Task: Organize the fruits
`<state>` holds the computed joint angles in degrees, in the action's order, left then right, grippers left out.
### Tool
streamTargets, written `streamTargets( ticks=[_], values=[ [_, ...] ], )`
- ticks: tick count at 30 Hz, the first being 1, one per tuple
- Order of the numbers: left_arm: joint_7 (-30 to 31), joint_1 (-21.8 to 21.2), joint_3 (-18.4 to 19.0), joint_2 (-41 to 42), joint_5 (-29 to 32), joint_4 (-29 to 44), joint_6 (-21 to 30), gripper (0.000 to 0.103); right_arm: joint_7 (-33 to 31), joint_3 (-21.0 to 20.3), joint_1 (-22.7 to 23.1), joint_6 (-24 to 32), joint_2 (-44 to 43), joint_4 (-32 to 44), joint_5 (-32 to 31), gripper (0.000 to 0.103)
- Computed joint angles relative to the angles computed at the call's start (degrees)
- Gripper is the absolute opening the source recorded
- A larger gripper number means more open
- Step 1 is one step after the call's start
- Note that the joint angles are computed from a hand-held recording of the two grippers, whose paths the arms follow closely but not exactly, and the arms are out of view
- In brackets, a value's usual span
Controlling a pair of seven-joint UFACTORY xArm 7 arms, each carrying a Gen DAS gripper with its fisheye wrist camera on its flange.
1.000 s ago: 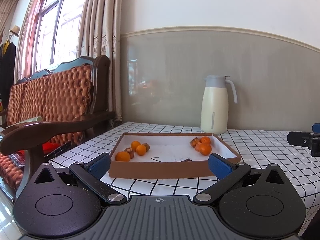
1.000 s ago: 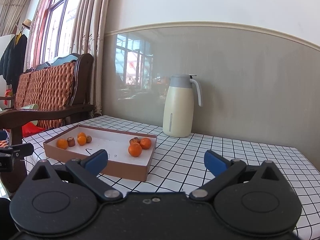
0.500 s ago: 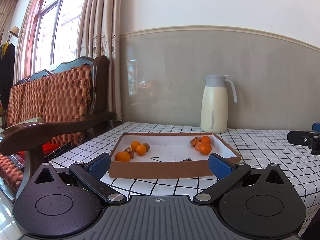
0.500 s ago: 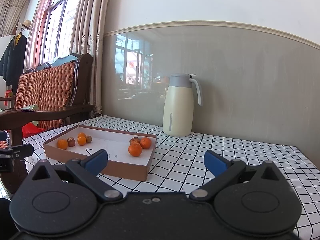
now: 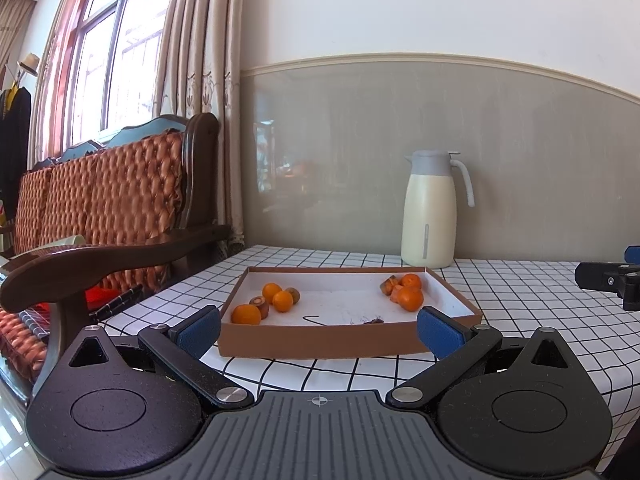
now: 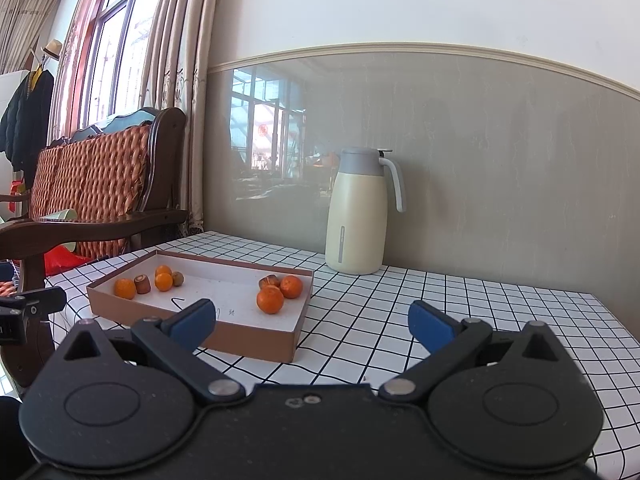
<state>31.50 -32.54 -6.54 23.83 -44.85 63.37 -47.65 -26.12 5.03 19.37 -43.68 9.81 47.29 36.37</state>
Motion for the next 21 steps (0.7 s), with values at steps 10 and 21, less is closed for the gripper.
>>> streamTargets(
  ticks=[10, 21],
  values=[
    [0.3, -0.4, 0.0, 0.5, 0.3, -0.1, -2.2, 0.103, 0.0, 0.0, 0.1, 0.0, -0.1, 0.0, 0.1, 0.097],
    [0.0, -0.2, -0.6, 0.4, 1.8, -1.0, -4.0, 0.103, 0.1, 0.0, 0.1, -0.1, -0.1, 0.0, 0.1, 0.097]
  ],
)
